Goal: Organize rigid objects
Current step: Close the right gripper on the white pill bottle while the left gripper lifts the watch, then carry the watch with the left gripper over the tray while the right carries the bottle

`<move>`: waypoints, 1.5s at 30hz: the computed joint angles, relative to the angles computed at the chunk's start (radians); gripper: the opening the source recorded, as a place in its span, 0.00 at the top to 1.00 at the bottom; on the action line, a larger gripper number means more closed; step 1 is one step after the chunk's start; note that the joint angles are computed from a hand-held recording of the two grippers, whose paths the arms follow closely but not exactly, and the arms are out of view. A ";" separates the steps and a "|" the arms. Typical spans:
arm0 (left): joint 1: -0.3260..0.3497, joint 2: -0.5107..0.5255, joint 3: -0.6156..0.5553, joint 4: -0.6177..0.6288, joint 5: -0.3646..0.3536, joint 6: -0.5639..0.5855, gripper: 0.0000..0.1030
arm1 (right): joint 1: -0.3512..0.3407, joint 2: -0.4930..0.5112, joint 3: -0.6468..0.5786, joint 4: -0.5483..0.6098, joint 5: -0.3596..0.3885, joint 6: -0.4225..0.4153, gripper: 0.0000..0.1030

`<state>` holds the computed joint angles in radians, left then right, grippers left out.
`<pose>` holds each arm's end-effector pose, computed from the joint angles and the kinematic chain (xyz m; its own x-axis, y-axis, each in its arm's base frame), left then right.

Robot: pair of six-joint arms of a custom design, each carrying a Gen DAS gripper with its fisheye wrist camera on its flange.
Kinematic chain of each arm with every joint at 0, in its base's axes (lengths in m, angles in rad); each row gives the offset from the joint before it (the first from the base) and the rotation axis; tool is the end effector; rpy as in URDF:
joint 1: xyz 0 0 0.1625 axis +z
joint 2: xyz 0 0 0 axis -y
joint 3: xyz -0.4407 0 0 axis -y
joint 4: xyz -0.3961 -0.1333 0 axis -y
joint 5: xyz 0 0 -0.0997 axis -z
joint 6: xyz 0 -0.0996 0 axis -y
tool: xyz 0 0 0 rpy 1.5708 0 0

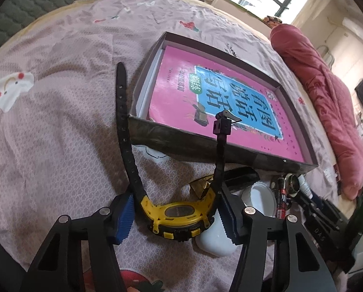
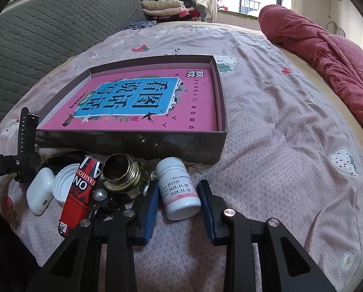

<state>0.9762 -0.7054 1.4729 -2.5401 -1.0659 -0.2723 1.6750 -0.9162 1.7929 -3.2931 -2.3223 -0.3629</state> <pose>-0.2618 -0.7111 0.1078 -0.8982 0.1766 -0.4025 0.3190 0.8919 -0.3205 0.1318 -0.6320 0.2340 -0.7046 0.1698 0.6890 -0.3413 0.7701 -0.5389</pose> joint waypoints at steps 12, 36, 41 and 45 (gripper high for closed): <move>-0.002 -0.018 0.024 -0.023 -0.022 0.010 0.42 | -0.002 -0.012 0.009 -0.023 0.012 0.004 0.69; -0.028 -0.047 0.068 -0.117 -0.004 0.103 0.42 | 0.008 -0.035 0.034 -0.080 0.055 -0.003 0.73; -0.030 -0.049 0.071 -0.124 -0.005 0.105 0.42 | 0.009 -0.046 0.043 -0.088 0.081 0.000 0.73; -0.030 -0.052 0.075 -0.135 -0.008 0.110 0.42 | 0.012 -0.054 0.049 -0.105 0.098 0.013 0.73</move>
